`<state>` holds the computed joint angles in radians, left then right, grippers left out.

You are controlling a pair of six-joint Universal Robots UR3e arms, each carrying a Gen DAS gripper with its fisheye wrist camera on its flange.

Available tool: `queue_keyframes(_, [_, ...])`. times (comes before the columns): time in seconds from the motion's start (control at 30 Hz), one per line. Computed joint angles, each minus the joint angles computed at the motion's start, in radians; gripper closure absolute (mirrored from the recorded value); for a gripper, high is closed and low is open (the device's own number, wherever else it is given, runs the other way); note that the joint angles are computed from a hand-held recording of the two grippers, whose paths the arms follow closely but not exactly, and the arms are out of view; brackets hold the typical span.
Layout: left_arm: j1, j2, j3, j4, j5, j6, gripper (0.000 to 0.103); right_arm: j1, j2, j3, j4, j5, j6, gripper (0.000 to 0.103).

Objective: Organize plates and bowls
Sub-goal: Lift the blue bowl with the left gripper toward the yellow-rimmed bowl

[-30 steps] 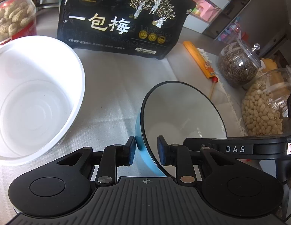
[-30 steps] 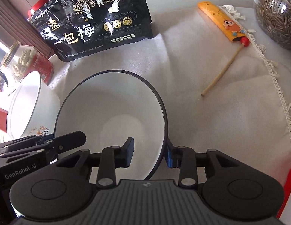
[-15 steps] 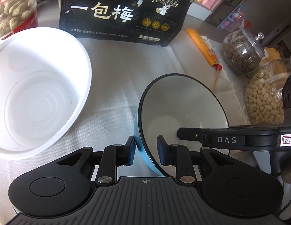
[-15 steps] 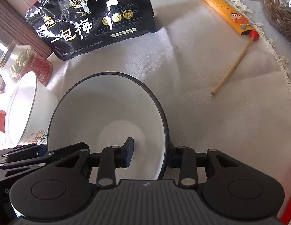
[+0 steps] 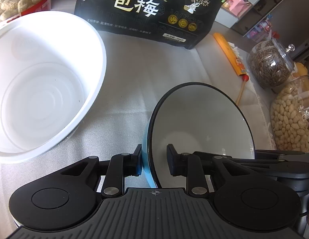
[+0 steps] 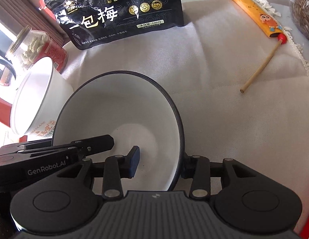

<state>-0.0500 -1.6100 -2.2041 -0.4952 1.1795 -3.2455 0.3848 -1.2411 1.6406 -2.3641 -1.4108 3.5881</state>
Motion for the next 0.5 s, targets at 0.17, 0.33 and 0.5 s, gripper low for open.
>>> queue_keyframes(0.17, [0.006,-0.005,-0.007,0.010,-0.007,0.001,0.077,0.004,0.004,0.000,-0.010,-0.013,0.007,0.062])
queue_keyframes(0.33, [-0.016,-0.010,0.011,0.000,0.017,0.009,0.075,0.014,0.012,-0.011,-0.009,-0.031,0.026,0.062])
queue_keyframes(0.5, [-0.016,0.001,0.038,-0.053,0.029,-0.006,0.075,0.026,0.020,-0.032,0.008,-0.043,0.046,0.062])
